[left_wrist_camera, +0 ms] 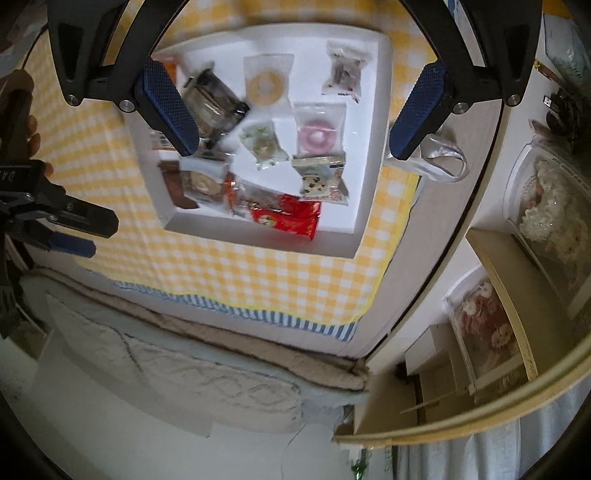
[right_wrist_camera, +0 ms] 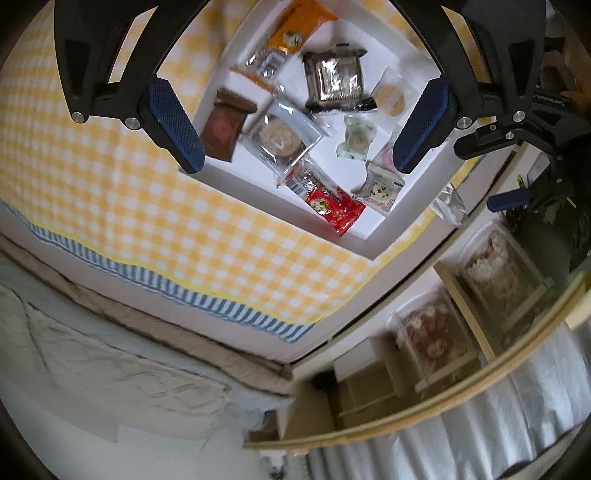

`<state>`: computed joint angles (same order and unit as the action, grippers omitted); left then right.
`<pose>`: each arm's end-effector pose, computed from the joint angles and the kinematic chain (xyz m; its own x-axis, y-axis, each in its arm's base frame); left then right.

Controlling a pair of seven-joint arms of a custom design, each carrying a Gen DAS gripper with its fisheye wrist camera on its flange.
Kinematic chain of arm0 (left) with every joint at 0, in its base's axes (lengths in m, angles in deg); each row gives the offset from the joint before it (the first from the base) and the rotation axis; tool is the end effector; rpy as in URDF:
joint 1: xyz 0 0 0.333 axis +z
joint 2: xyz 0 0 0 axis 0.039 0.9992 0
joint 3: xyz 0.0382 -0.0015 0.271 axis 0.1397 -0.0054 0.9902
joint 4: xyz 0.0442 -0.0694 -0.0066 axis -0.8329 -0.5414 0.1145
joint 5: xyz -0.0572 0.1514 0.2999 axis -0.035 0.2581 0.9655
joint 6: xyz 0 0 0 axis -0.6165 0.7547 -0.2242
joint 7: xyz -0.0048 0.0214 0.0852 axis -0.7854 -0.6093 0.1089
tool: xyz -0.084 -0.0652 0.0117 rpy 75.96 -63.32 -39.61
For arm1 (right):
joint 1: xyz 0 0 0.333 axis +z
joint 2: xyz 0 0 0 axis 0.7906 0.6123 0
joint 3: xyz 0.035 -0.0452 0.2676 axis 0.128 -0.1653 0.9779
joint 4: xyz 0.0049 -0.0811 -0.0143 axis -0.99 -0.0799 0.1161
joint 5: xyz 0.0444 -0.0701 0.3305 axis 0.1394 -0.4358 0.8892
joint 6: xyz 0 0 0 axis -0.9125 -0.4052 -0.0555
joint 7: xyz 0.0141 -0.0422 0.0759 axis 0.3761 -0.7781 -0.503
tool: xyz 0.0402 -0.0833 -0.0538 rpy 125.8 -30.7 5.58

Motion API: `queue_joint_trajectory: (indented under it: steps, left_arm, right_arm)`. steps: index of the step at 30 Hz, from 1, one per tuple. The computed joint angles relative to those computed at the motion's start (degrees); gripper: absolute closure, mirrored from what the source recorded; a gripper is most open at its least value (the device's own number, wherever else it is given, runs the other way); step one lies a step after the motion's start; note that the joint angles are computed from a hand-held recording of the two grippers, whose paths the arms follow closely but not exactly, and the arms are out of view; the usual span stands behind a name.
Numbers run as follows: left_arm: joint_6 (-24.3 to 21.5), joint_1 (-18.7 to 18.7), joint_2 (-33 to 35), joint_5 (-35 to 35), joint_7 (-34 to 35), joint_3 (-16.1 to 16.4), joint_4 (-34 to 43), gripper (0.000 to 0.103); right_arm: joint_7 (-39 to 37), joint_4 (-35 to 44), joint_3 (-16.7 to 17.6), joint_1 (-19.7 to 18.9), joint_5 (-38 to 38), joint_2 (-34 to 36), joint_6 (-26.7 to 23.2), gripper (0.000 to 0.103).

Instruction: Organize snacks

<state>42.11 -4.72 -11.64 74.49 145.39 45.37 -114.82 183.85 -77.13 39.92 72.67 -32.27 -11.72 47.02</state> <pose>0.5105 -0.1602 0.6458 -0.4830 -0.8756 0.0030 -0.6832 0.3747 -0.6268 0.4982 0.2461 0.6411 -0.0087 -0.9739 -0.2267 -0.7731 0.1504 -0.6162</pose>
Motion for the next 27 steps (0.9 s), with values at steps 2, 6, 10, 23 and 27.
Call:
queue_joint_trajectory:
  steps: [2,6,10,23,27]
  left_arm:
    - [0.1,-0.1,-2.5,-1.4,1.0,0.1,-1.9,0.0]
    - [0.6,-0.4,-7.5,-3.8,2.7,0.5,-5.8,0.0]
    - [0.8,-0.9,-12.4,-6.5,4.0,1.2,-9.6,0.0]
    - [0.9,-3.0,-32.1,-11.1,9.3,2.9,-26.1,0.0]
    - [-0.2,-4.0,-38.6,-11.4,10.8,3.1,-31.5,0.0]
  right_arm:
    - [3.3,-3.4,0.1,0.0,-1.4,-3.5,0.5,0.0]
    - [7.3,-9.4,1.0,-0.2,-3.5,-9.8,0.3,0.0]
    - [11.1,-14.9,2.7,-0.5,-6.2,-16.3,-1.3,0.0]
    - [20.5,-23.5,9.7,0.5,-11.2,-31.3,-8.7,0.0]
    - [24.6,-25.4,12.5,1.1,-13.0,-34.1,-9.9,0.0]
